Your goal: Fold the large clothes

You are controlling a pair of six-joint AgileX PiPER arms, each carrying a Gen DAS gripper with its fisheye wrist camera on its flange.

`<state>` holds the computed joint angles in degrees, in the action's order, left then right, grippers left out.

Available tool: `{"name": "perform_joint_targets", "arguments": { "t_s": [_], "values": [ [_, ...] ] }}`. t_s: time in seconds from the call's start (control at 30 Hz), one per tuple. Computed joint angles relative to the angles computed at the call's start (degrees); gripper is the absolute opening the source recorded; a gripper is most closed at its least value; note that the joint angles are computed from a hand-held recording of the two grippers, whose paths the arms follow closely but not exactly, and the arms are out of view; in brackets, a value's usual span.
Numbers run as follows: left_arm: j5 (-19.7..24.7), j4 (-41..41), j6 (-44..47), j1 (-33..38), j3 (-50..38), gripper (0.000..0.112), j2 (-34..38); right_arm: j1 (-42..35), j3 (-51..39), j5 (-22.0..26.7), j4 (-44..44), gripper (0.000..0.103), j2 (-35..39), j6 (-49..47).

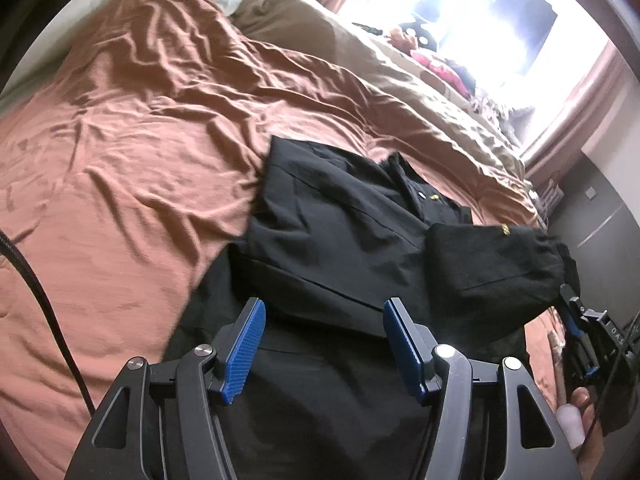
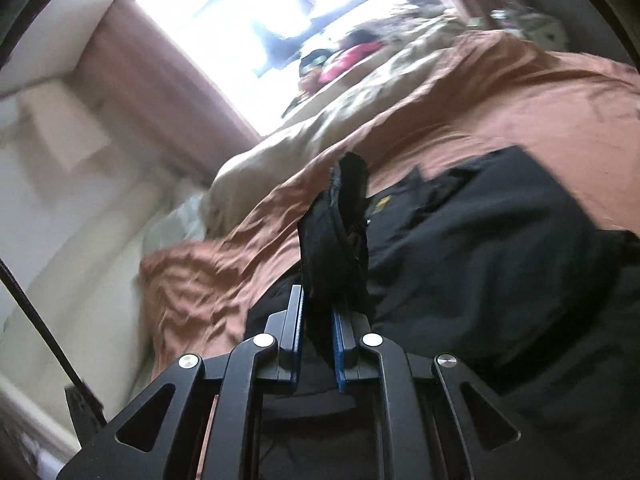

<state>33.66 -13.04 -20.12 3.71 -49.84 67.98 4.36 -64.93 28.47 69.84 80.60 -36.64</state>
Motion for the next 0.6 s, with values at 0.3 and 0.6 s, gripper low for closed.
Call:
{"name": "perform_joint_targets", "arguments": {
  "t_s": [0.3, 0.6],
  "values": [
    [2.4, -8.3, 11.1, 12.2, 2.8, 0.063, -2.3, 11.3, -10.9, 4.0, -11.6, 0.010, 10.4, 8.1],
    [2.4, -7.2, 9.6, 12.6, 3.2, 0.063, -2.4, 9.9, -25.3, 18.1, -12.0, 0.060, 22.2, 10.5]
  ]
}}
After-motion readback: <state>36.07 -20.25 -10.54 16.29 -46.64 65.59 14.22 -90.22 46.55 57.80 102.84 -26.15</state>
